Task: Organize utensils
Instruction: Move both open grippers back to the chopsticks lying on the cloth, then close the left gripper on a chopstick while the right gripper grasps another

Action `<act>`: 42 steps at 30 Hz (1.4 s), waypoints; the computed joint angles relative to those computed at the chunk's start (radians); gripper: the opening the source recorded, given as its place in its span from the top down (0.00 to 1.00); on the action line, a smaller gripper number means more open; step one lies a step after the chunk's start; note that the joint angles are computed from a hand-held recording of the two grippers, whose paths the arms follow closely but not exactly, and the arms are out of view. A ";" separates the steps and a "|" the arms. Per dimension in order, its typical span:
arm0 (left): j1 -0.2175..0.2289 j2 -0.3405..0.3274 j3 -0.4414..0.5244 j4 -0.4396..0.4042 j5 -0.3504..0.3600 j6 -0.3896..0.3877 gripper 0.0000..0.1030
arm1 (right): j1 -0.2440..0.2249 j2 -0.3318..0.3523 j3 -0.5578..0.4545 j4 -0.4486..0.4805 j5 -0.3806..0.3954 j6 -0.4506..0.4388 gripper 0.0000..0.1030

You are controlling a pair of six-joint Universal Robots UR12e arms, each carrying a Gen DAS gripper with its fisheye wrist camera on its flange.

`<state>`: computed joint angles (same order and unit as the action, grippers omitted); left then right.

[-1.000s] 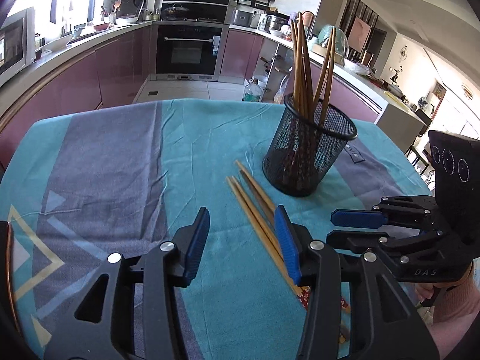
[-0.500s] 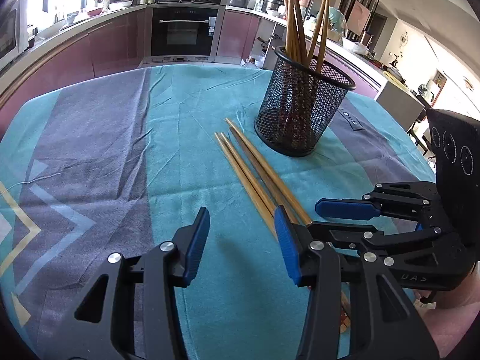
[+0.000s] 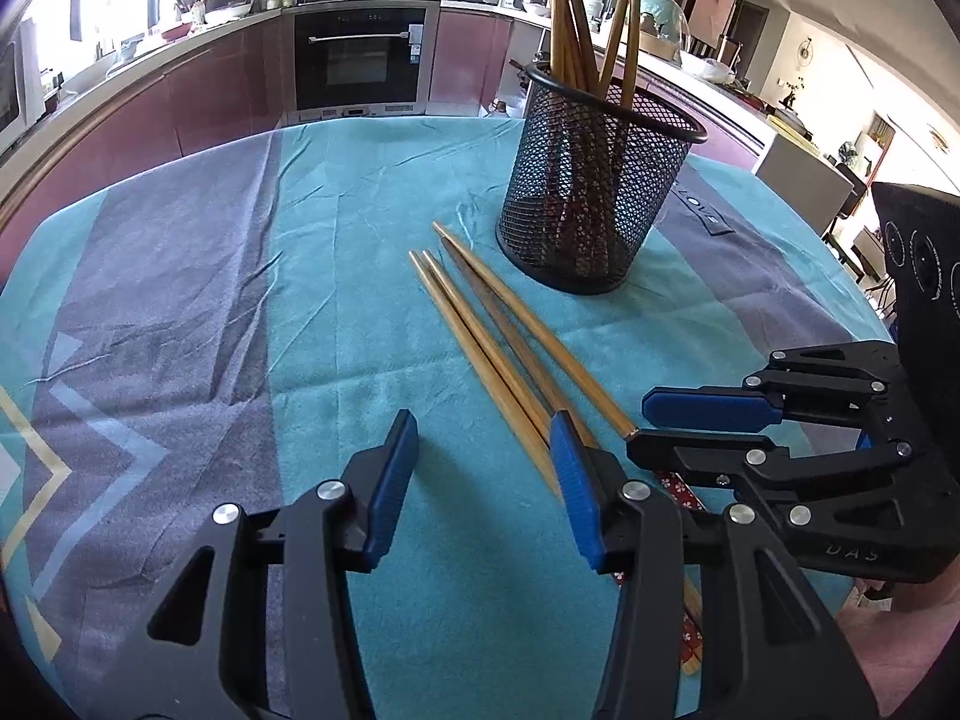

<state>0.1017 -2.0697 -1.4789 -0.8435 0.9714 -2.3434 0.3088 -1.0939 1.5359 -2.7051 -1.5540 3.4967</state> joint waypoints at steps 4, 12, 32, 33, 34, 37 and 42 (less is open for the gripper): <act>-0.007 0.003 -0.011 0.036 0.021 0.011 0.58 | -0.001 0.002 -0.001 -0.002 0.002 0.003 0.83; -0.012 0.005 -0.016 0.054 0.051 0.036 0.70 | -0.002 0.001 0.001 -0.001 0.006 -0.001 0.86; 0.008 0.004 -0.011 0.044 0.048 0.014 0.68 | -0.002 -0.011 0.007 0.005 -0.002 0.030 0.90; 0.006 0.000 -0.005 0.043 0.050 0.008 0.68 | -0.002 -0.005 -0.002 0.006 -0.008 0.025 0.90; 0.005 -0.005 0.002 0.040 0.052 0.003 0.68 | -0.003 0.001 -0.012 0.008 -0.010 0.021 0.89; 0.000 -0.015 0.017 0.044 0.060 -0.006 0.68 | 0.001 0.023 -0.047 0.032 -0.045 0.001 0.89; -0.013 -0.030 0.035 0.063 0.076 -0.020 0.69 | 0.002 0.055 -0.095 0.070 -0.066 -0.025 0.89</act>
<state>0.0885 -2.0997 -1.4443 -0.7809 1.0477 -2.3631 0.3110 -1.0389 1.4409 -2.6356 -1.6195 3.4712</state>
